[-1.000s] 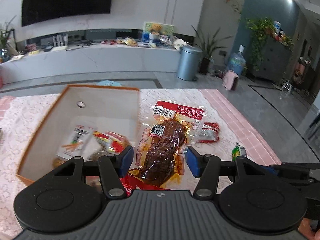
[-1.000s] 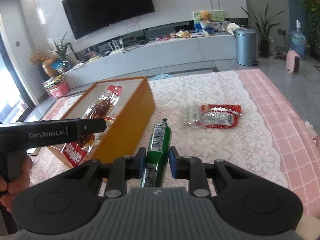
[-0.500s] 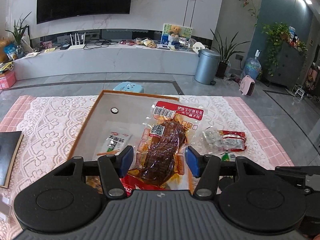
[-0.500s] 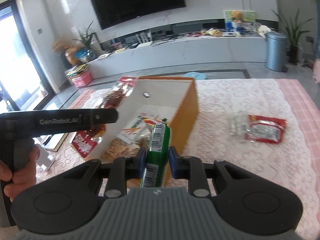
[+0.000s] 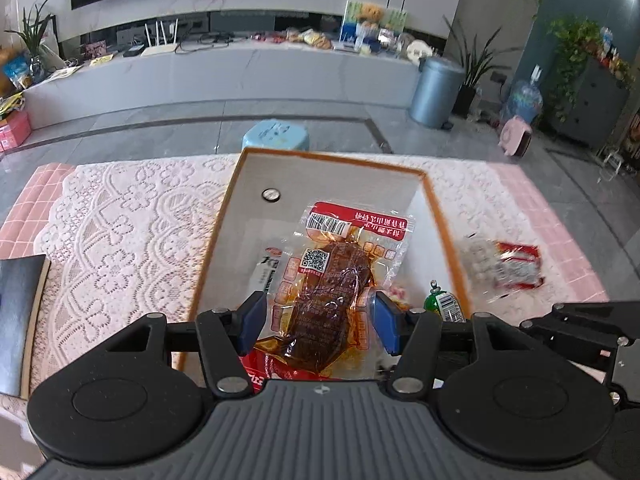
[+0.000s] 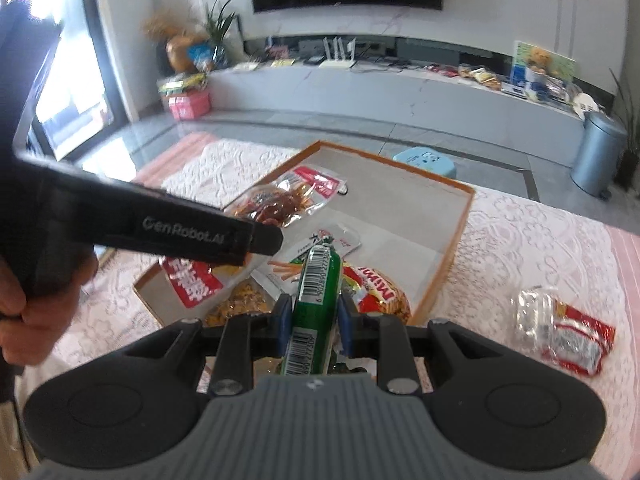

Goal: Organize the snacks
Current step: 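Carry the meat packet and green sausage over the orange box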

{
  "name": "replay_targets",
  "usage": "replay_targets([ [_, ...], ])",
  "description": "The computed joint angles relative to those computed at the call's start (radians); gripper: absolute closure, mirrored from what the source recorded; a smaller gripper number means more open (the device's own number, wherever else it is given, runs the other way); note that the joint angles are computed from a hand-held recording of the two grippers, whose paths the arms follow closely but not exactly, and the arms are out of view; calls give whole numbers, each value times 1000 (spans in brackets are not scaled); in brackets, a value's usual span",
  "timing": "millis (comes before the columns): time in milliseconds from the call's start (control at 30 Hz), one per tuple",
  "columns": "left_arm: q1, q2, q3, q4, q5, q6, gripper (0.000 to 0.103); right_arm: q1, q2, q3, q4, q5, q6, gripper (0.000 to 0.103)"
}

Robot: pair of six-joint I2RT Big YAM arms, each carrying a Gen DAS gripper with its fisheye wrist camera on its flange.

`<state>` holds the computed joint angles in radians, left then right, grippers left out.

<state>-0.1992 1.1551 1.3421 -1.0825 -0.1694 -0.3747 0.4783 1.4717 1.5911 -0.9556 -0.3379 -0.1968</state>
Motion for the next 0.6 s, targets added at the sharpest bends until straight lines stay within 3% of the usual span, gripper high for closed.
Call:
replay_targets([
  [267,43,66,6,-28,58,113,38,45,85,57,-30,70,-105,82],
  [600,72,130,21,-39,73,207,38,50,145,98,-30,107,-189,82],
])
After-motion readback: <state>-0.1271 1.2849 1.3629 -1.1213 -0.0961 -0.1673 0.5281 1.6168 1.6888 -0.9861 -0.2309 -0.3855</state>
